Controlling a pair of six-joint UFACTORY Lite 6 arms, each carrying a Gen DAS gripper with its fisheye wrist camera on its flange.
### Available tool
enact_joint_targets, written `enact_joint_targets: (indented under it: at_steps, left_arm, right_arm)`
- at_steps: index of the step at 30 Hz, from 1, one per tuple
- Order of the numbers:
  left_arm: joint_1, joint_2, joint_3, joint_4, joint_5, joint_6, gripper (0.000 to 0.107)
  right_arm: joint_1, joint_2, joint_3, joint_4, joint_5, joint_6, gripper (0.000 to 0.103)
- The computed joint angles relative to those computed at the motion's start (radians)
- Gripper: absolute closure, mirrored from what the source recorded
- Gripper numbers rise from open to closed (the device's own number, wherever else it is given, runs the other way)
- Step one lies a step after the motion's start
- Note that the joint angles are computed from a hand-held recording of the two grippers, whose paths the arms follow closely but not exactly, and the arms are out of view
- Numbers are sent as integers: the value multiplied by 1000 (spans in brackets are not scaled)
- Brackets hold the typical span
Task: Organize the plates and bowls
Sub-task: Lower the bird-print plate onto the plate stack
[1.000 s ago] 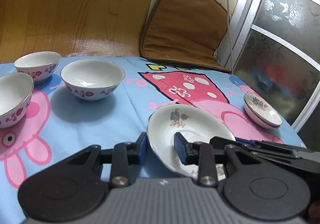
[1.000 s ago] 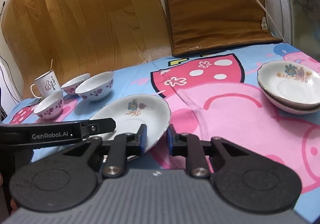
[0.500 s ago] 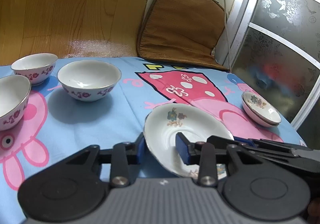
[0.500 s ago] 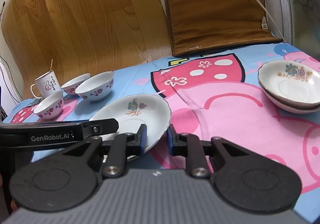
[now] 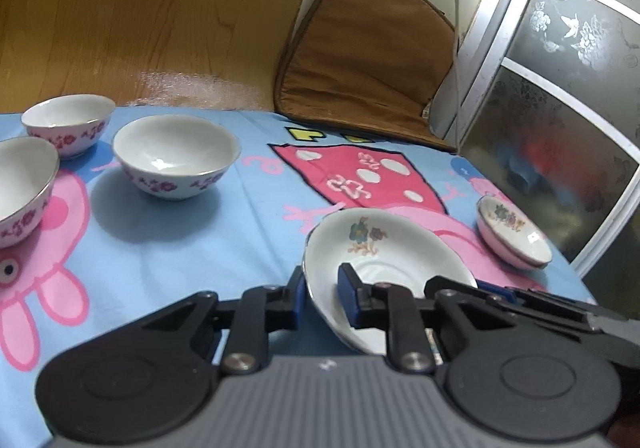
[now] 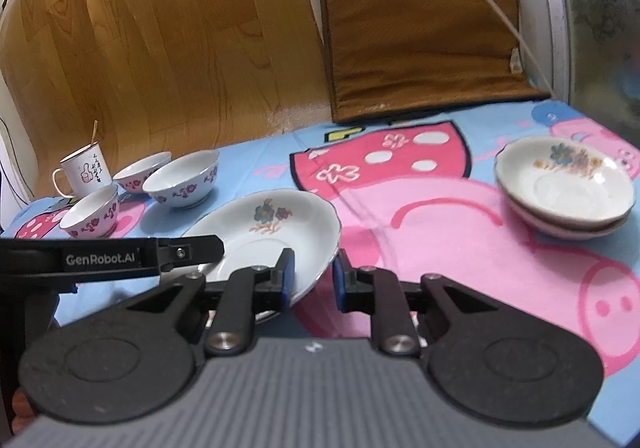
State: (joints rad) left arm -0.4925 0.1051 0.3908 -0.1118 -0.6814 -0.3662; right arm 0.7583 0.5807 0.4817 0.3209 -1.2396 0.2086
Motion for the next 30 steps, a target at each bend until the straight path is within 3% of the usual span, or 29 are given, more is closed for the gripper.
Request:
enact_joint_targets:
  at_steps: [6, 12, 21, 30]
  left_arm:
    - [-114, 10, 143, -172, 90, 173, 89]
    - [-212, 214, 465, -267, 201, 304, 88]
    - [-299, 570, 979, -488, 371, 545, 87]
    - [-295, 703, 1165, -689, 445, 750, 87]
  right_arm:
    - [-51, -70, -99, 15, -109, -6, 81]
    - [-245, -115, -184, -60, -206, 5, 81]
    - [-587, -95, -148, -251, -195, -24, 80]
    - [-686, -20, -76, -334, -184, -14, 80]
